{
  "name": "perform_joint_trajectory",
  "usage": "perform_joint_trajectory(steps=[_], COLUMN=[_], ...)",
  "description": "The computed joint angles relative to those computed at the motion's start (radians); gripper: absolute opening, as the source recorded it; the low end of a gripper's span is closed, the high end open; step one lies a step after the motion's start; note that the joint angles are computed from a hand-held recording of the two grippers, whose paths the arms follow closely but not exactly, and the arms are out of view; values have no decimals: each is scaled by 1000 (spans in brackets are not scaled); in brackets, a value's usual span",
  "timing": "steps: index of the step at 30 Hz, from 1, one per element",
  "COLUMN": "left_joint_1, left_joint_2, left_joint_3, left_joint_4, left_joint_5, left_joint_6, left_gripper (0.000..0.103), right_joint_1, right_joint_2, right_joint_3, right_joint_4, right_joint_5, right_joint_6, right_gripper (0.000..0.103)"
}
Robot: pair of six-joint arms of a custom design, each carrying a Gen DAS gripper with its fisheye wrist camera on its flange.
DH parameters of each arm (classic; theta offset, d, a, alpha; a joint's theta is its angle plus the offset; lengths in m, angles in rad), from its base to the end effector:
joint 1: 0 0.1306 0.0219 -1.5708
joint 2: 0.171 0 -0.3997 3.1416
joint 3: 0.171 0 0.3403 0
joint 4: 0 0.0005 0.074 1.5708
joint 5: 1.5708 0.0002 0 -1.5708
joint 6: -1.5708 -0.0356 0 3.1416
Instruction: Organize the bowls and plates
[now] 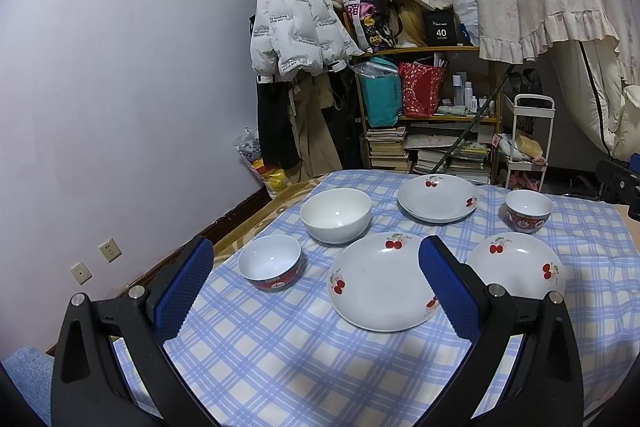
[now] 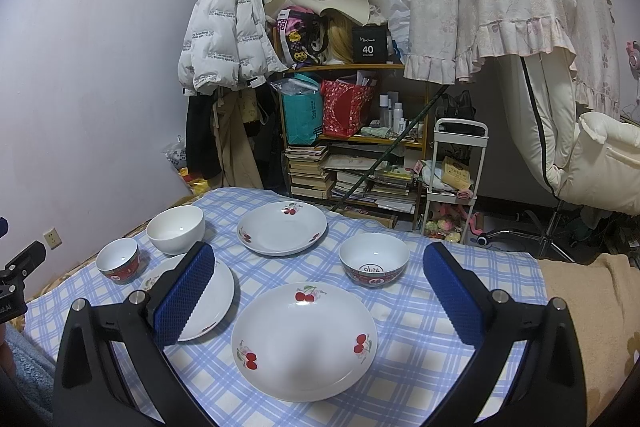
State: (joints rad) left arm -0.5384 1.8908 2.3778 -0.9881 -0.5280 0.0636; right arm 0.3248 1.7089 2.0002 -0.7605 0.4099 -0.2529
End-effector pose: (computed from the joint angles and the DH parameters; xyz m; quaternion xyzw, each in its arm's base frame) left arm 0.5265 -0.2942 0.5918 0.0661 0.8385 0.0685 0.5365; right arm 0.5397 0.1662 0.5607 0.0765 0.8376 -0.0203 0.5406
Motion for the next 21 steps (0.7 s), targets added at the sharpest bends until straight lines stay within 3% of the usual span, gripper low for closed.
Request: perform_joint_trajectory(steps=[21], left_joint_1=[-5], left_joint_2=[6], left_joint_3=[7], left_joint_4=[-3], left_joint_5=[-12], left_joint_6=[-1], left_gripper=[101], right_joint_1=[1], right_joint_2=[-3], right_joint_3=[-2], right_joint_4=[-1], right_joint_5=[1], right_joint_6=[-2], right_gripper=[103])
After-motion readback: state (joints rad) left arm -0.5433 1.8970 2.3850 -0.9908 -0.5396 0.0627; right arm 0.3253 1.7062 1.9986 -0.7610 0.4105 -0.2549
